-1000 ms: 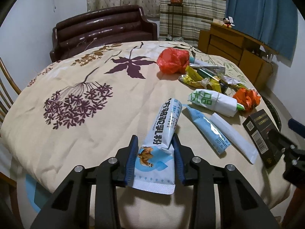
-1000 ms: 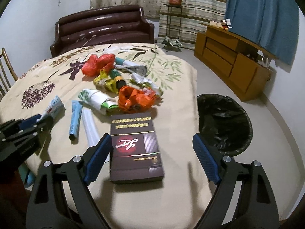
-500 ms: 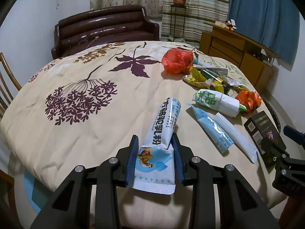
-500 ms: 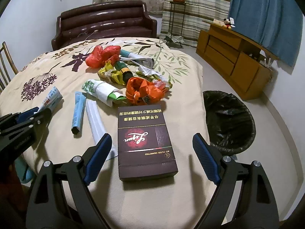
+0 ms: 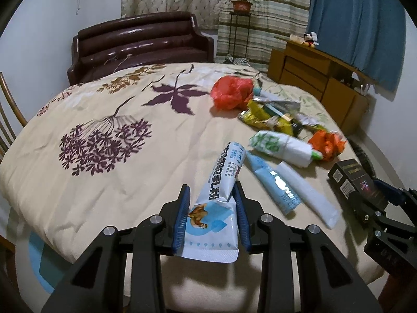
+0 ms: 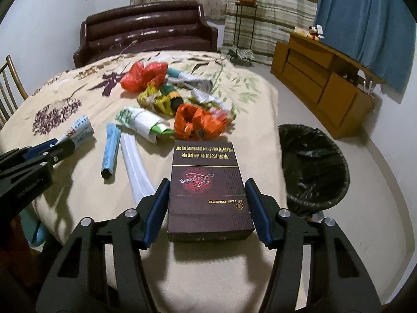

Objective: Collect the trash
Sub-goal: 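Carry the sachet in the left tool and the box in the right tool over the bin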

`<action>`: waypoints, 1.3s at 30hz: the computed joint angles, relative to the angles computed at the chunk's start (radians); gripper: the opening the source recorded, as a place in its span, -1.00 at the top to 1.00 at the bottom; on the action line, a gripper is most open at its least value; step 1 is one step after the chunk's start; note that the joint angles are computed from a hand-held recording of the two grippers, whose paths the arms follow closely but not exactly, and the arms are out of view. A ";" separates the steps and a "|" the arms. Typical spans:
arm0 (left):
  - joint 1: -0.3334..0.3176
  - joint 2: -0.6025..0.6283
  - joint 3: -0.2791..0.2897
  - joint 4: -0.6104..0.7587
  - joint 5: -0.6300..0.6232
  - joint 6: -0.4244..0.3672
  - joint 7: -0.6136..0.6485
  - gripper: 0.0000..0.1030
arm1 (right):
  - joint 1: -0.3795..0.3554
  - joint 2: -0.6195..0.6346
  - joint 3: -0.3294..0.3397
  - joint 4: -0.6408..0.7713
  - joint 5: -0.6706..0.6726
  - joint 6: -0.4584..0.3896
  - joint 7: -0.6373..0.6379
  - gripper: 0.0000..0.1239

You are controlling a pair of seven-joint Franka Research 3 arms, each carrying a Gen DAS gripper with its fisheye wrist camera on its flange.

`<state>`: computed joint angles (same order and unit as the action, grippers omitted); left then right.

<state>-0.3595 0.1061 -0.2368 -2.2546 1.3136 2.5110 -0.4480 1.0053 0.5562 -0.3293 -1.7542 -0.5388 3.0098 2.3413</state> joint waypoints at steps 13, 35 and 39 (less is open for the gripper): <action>-0.043 0.093 0.000 0.197 0.093 0.006 0.017 0.34 | 0.146 -0.030 -0.320 -0.060 -0.136 0.070 0.273 0.09; -0.234 0.597 0.154 0.883 -0.196 -0.004 0.520 0.34 | -0.127 0.114 -0.204 0.103 0.066 0.047 0.133 0.09; -0.257 0.673 0.176 0.994 -0.283 -0.027 0.614 0.34 | -0.165 0.145 -0.179 0.142 0.132 0.042 0.068 0.09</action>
